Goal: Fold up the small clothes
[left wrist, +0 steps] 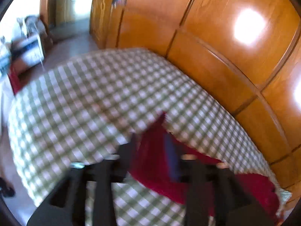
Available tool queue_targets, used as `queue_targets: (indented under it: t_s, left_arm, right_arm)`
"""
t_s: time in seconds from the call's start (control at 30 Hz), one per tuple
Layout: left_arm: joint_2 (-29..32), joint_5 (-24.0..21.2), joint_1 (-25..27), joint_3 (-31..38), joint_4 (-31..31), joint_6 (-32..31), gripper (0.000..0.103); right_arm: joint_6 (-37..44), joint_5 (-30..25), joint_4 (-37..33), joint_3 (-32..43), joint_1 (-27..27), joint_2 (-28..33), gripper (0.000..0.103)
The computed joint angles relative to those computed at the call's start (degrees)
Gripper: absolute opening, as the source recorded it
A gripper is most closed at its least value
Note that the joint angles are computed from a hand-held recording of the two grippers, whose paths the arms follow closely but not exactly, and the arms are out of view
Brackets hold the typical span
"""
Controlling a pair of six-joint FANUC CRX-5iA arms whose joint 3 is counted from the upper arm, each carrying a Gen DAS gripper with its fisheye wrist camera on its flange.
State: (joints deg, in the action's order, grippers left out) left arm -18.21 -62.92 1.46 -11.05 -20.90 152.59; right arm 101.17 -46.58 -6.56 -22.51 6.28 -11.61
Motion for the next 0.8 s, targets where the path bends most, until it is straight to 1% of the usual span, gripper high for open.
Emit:
queue_targets:
  t_s: [0.03, 0.07, 0.1, 0.13, 0.17, 0.2, 0.23, 0.27, 0.3, 0.33, 0.43, 0.47, 0.5, 0.53, 0.57, 0.6, 0.63, 0.67, 0.77, 0.8]
  left_arm:
    - [-1.1, 0.9, -1.3, -1.2, -0.7, 2.1, 0.064]
    - [-4.0, 4.4, -1.6, -4.7, 0.8, 2.2, 0.064]
    - [-7.2, 9.5, -1.3, -9.2, 5.2, -0.8, 0.064]
    - [-9.5, 13.4, -1.1, -12.7, 9.6, -4.9, 0.064]
    - [-11.3, 16.8, -2.4, -15.8, 13.1, -8.7, 0.064]
    - [-12.5, 19.6, -5.7, -18.3, 15.6, -11.8, 0.064]
    - [-12.8, 21.8, -7.9, -20.1, 18.1, -14.5, 0.064]
    - [-12.9, 25.2, -10.5, -22.7, 22.9, -19.0, 0.064]
    - [-12.5, 27.5, -12.3, -24.2, 26.1, -21.9, 0.064]
    - [-10.9, 30.0, -15.9, -25.1, 28.4, -23.8, 0.064]
    - [-5.2, 34.7, -23.9, -25.1, 32.2, -26.3, 0.064]
    - [-2.8, 35.3, -26.2, -24.2, 32.7, -26.5, 0.064]
    - [-1.2, 35.2, -27.5, -23.6, 32.4, -26.3, 0.063]
    - [1.0, 34.6, -29.2, -22.2, 31.1, -24.9, 0.046]
    - [2.3, 33.5, -30.6, -20.5, 27.9, -21.6, 0.034]
    - [3.2, 32.0, -32.3, -18.5, 24.0, -17.6, 0.010]
    - [3.1, 32.4, -33.4, -18.3, 22.7, -15.2, 0.009]
    - [2.2, 32.8, -34.8, -18.1, 20.1, -11.3, 0.009]
    - [-0.8, 30.6, -39.2, -16.5, 11.0, 1.3, 0.008]
    - [-1.7, 30.4, -39.5, -16.7, 10.1, 3.1, 0.008]
  right_arm:
    - [0.5, -0.2, -0.5, 0.4, -0.3, 0.2, 0.101]
    - [0.9, -0.3, -0.9, 0.7, -0.5, 0.4, 0.101]
    - [1.1, -0.3, -1.1, 0.7, -0.6, 0.4, 0.101]
    - [1.1, -0.3, -1.2, 0.7, -0.5, 0.4, 0.101]
    - [1.5, -0.5, -1.7, 0.9, -0.7, 0.5, 0.101]
    - [1.7, -0.6, -2.0, 1.1, -0.9, 0.6, 0.101]
    - [1.7, -0.6, -2.0, 1.1, -0.9, 0.5, 0.101]
    - [1.6, -0.6, -1.8, 1.0, -0.8, 0.4, 0.101]
    - [1.6, -0.6, -1.9, 1.0, -0.8, 0.4, 0.101]
    - [1.8, -0.6, -2.1, 1.0, -0.9, 0.3, 0.101]
    - [2.1, -0.8, -2.6, 1.1, -1.1, 0.2, 0.101]
    - [2.4, -0.9, -3.0, 1.2, -1.3, 0.2, 0.101]
    - [2.7, -1.0, -3.3, 1.3, -1.5, 0.2, 0.101]
    - [3.0, -1.1, -3.7, 1.4, -1.7, 0.2, 0.101]
    - [3.2, -1.2, -3.9, 1.5, -1.8, 0.2, 0.101]
    - [3.6, -1.3, -4.3, 1.6, -2.0, 0.1, 0.101]
    - [3.9, -1.4, -4.6, 1.7, -2.1, 0.1, 0.101]
    - [4.3, -1.6, -5.2, 1.8, -2.4, 0.0, 0.101]
    - [5.2, -2.0, -6.4, 1.9, -3.0, -0.4, 0.101]
    - [5.7, -2.2, -6.9, 2.0, -3.2, -0.4, 0.101]
